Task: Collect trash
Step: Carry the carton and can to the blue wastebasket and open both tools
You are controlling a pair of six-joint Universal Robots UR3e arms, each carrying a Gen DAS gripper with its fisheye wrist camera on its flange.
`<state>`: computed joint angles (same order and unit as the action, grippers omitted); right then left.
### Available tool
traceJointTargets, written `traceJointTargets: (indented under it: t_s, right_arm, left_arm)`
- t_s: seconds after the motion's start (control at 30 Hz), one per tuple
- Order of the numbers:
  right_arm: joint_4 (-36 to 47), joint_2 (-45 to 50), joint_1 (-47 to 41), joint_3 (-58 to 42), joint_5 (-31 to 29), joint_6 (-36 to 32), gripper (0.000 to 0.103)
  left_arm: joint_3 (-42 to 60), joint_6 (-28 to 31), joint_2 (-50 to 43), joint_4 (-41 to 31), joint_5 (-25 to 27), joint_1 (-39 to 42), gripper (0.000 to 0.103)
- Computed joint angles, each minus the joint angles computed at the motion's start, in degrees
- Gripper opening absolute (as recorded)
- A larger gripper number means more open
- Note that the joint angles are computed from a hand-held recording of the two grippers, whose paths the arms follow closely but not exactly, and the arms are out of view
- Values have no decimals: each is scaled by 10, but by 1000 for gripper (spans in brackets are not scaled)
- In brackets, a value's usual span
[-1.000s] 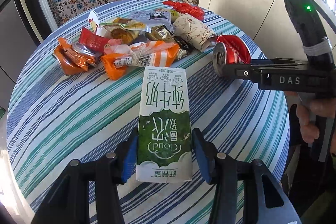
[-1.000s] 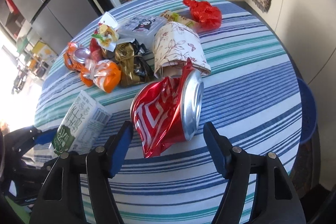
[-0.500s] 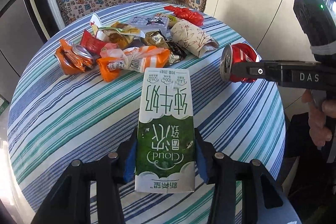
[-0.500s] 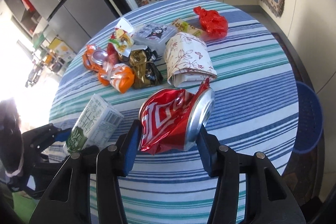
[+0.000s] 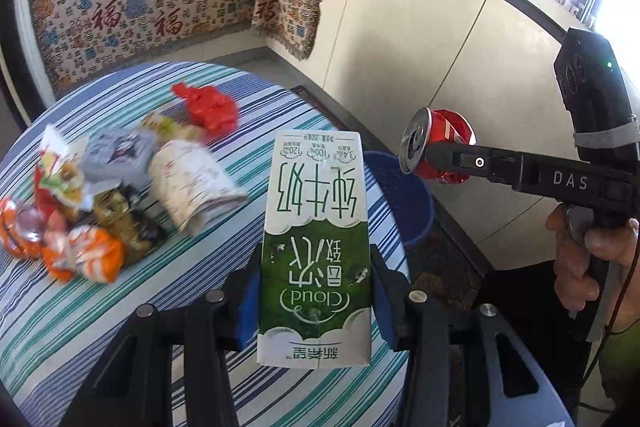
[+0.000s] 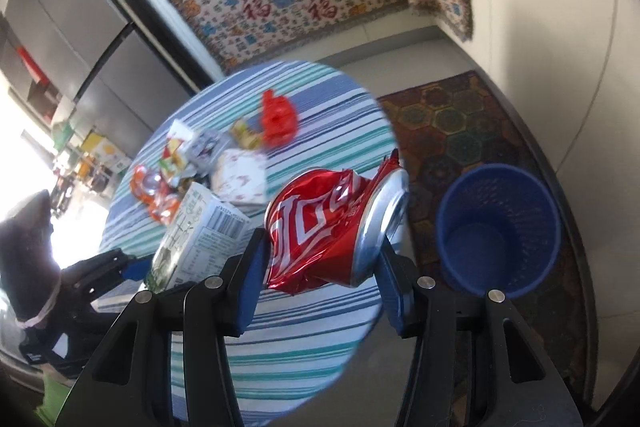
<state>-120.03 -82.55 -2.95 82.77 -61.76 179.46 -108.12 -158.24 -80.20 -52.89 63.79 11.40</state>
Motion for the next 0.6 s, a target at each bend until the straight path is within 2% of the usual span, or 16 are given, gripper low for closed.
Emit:
traceJointTargets:
  t_s: [0.1, 0.27, 0.6]
  right_arm:
    - [20, 6, -76, 4, -3, -33, 53]
    - [48, 74, -160, -26, 11, -65, 53]
    - [66, 232, -218, -129, 41, -51, 53]
  left_arm:
    - [116, -90, -139, 54, 34, -113, 47]
    - [318, -162, -342, 67, 70, -225, 48]
    - [700, -224, -655, -25, 90, -294, 48]
